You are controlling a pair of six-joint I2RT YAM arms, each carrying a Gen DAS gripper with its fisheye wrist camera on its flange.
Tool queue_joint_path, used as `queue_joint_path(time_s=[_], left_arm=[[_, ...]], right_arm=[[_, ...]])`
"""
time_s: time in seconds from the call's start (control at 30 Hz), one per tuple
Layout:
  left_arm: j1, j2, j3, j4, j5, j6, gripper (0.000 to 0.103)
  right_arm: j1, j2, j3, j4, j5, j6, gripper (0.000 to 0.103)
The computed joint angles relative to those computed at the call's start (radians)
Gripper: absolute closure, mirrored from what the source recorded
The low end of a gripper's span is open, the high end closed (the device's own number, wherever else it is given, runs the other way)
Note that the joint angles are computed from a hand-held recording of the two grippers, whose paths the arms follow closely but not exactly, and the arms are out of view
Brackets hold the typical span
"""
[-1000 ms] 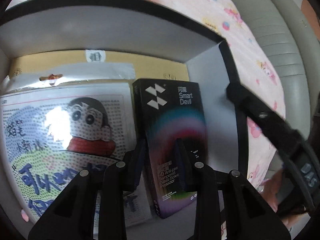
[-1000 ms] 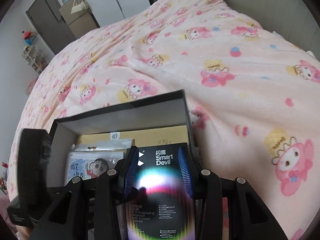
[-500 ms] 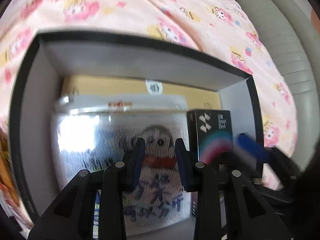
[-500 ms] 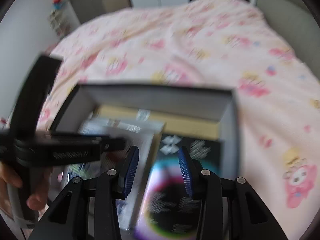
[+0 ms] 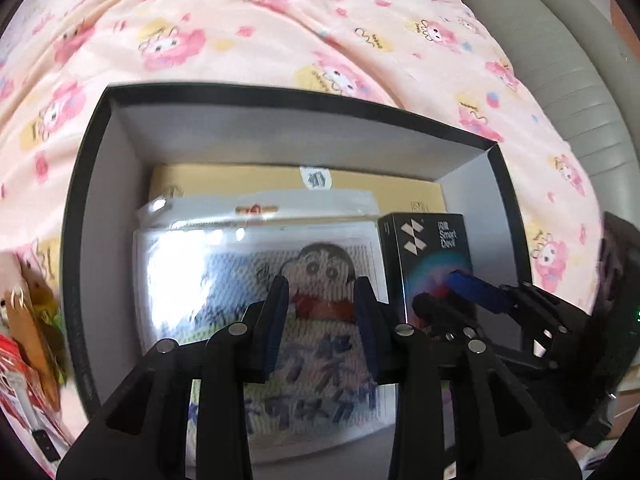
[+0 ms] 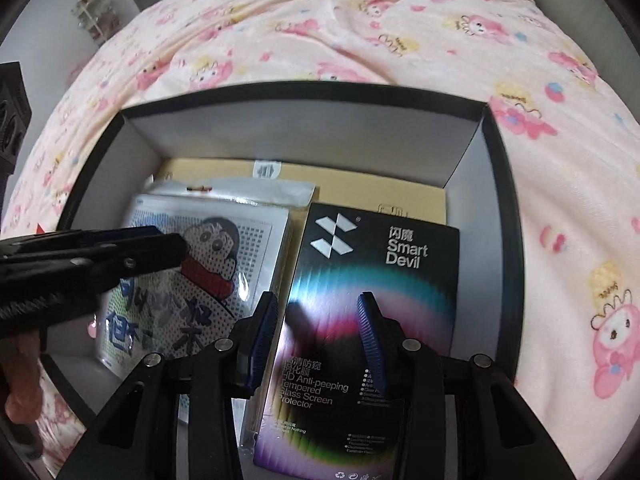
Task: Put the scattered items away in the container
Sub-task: 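Open the right gripper and withdraw it from the black box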
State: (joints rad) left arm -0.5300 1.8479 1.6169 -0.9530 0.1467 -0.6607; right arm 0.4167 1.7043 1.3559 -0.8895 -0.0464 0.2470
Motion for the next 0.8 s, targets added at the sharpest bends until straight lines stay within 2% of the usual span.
queue_joint_path(time_s=[0.03,0.1,0.2,0.27,0.37,0.43,0.53,0.63,0.7,0.8], left_arm=[[-0.006,0.028,0.027,-0.025,-0.021,-0.002,0.062],[0.003,0.074,0.072,-0.089,-0.034,-0.009,0.061],[0.003,0.070,0.047,-0.072,-0.037,-0.017,0.061],[0.002,0.047,0.039,-0.088,-0.052,-0.020,0.061],[0.009,-0.037,-0.039,-0.045,-0.043,-0.039,0.061],[-0.026,-0.100,-0.068,-0.038,-0.115,-0.047,0.059],[-0.103,-0.155,-0.064,-0.077,-0.252,-0.071,0.056],[-0.152,-0.240,-0.114,-0.050,-0.274,-0.109,0.056],[-0.194,-0.294,-0.145,-0.041,-0.312,-0.133,0.056],[-0.266,-0.341,-0.170,-0.021,-0.390,-0.164,0.056]], right_arm=[[-0.003,0.007,0.011,-0.004,0.002,0.002,0.065],[-0.009,0.010,0.011,-0.006,0.015,0.007,0.065],[0.001,0.037,0.032,-0.017,0.020,0.009,0.065],[0.009,0.047,0.035,-0.030,0.031,0.012,0.065],[-0.001,0.033,0.029,-0.023,0.011,0.025,0.065],[-0.002,0.000,0.007,-0.011,0.011,0.040,0.065],[0.054,-0.088,-0.048,-0.001,0.122,0.068,0.065],[0.104,-0.165,-0.065,0.002,0.231,0.075,0.064],[0.114,-0.227,-0.084,0.010,0.246,0.094,0.063],[0.175,-0.312,-0.115,0.016,0.359,0.159,0.057]])
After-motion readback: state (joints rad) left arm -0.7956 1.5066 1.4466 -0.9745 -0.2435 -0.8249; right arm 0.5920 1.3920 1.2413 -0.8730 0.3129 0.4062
